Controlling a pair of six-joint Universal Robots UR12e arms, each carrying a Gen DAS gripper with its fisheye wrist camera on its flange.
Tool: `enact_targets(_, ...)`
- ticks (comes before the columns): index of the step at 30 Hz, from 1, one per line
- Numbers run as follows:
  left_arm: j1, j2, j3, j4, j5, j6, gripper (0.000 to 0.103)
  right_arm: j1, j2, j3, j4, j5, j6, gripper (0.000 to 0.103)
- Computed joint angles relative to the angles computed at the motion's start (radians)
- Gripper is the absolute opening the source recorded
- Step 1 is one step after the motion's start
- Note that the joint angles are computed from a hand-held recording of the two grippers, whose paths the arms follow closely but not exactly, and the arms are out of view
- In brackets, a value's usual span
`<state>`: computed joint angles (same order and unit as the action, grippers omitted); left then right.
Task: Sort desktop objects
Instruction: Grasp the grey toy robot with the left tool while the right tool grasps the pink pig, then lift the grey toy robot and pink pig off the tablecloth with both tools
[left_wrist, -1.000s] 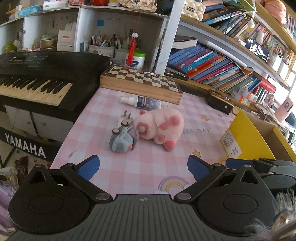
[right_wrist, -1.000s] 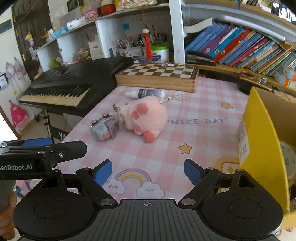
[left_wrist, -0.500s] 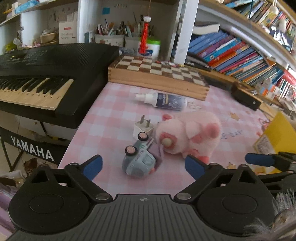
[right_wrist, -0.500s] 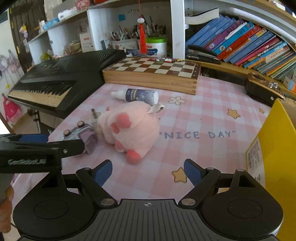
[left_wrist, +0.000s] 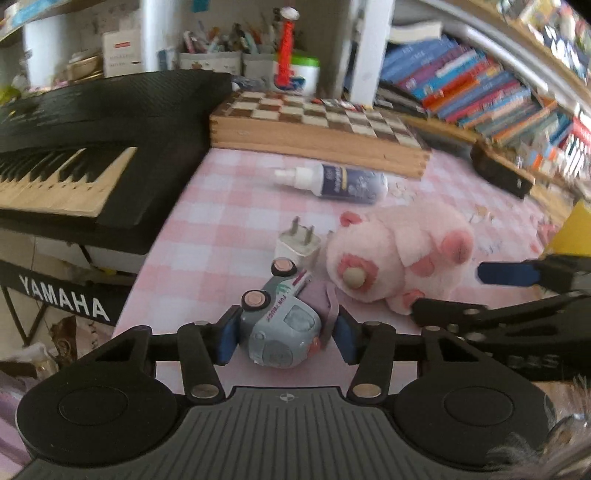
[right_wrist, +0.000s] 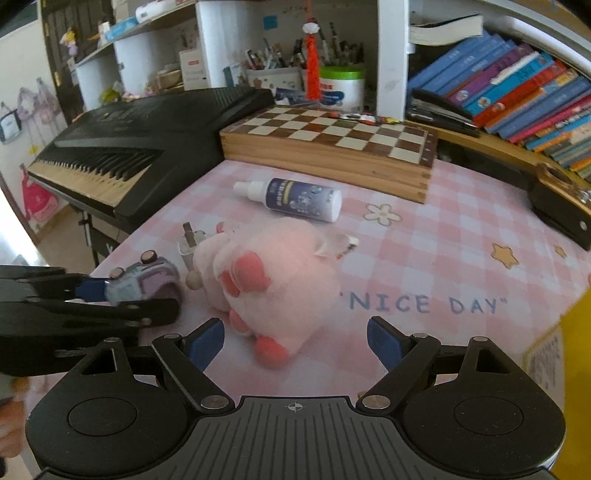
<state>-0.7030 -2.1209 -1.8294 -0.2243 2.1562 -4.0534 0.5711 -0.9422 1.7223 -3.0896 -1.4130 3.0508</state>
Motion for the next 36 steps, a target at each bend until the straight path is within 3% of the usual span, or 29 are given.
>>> enact_targets(9,-0.019,0.052,-0.065,0.032,0.018,-0.169,0.048,0.003,0.048,-0.074,0.061,0.039,-0.131,0.087)
enact_targets(16,-0.030,0.057,-0.071,0.072,0.019,-0.211,0.048,0.000,0.075,-0.109,0.066,0.078,-0.204,0.084)
enact_targets(17,-0.031,0.057,-0.069,0.075,0.018,-0.208,0.048,0.001,0.074,-0.111,0.072,0.074,-0.204,0.076)
enact_targets(20,-0.033,0.059,-0.070,0.091,0.017,-0.197,0.048,0.003,0.061,-0.100,0.073,0.064,-0.191,0.068)
enact_targets(36,-0.070,0.079,-0.082,0.180,0.052,-0.131,0.048,-0.008,-0.056,0.053,-0.072,0.041,-0.026,0.067)
